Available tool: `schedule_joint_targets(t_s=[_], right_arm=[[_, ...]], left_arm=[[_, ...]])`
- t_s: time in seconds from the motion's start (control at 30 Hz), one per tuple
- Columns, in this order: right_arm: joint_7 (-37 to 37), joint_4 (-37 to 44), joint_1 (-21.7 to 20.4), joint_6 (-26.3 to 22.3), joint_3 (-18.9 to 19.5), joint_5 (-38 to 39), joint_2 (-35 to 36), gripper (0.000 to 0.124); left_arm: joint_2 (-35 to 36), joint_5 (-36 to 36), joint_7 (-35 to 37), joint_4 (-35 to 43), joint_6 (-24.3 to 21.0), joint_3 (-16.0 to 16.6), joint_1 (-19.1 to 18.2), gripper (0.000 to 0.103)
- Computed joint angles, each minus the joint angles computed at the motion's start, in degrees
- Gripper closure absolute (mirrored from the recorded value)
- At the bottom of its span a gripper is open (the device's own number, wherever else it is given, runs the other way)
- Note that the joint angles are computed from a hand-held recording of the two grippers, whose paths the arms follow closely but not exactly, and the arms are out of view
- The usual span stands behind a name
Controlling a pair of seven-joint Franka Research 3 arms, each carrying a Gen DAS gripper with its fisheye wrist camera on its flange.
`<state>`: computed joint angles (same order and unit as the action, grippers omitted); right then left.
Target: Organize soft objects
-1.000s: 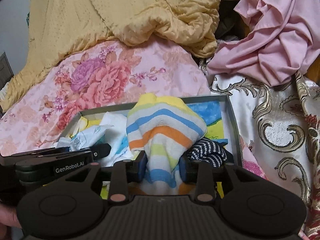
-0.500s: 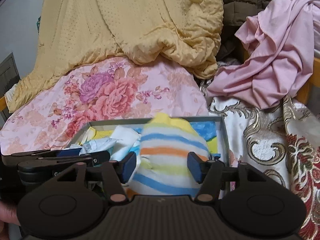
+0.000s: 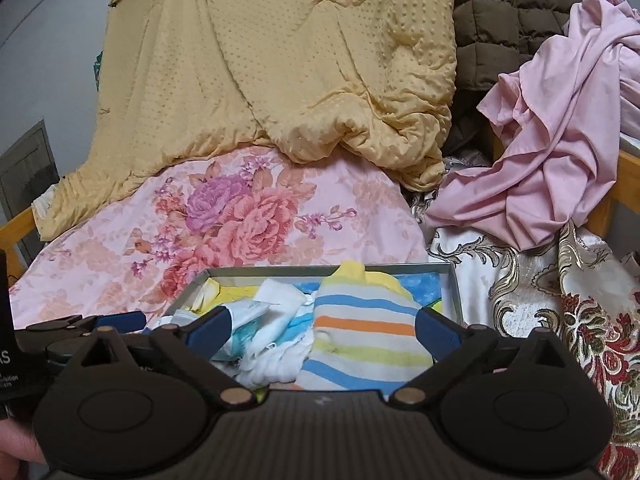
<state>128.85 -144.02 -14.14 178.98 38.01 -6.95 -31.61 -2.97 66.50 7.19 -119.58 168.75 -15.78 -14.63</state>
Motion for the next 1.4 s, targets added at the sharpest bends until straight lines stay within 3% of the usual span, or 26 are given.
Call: schedule_joint_targets(t_s=[0.37, 0.8, 1.17, 1.4], right_arm=[[-0.99, -3.88, 6.88, 0.08, -4.46, 3.37, -5.48, 0.021], [3.70, -12.48, 14.82, -8.12, -5.19, 6.10, -21.32, 0.021], [6.74, -16.16, 24.51, -18.41, -7.20, 4.99, -31.87, 0.021], [9.65, -17.89, 29.08, -24.18, -6.88, 4.56, -38.61, 0.021]], left_arm=[[-6.06, -4.81, 3.63, -5.21, 2.14, -1.44, 0.99, 0.001], [-20.01, -20.76, 11.93, -17.93, -0.94, -5.56, 1.97, 0.001], [-32.75, -32.44, 20.02, -27.58, -3.46, -6.43, -2.76, 0.001], [-38.28, -37.72, 21.15, -31.55, -5.82, -7.48, -6.18, 0.001]])
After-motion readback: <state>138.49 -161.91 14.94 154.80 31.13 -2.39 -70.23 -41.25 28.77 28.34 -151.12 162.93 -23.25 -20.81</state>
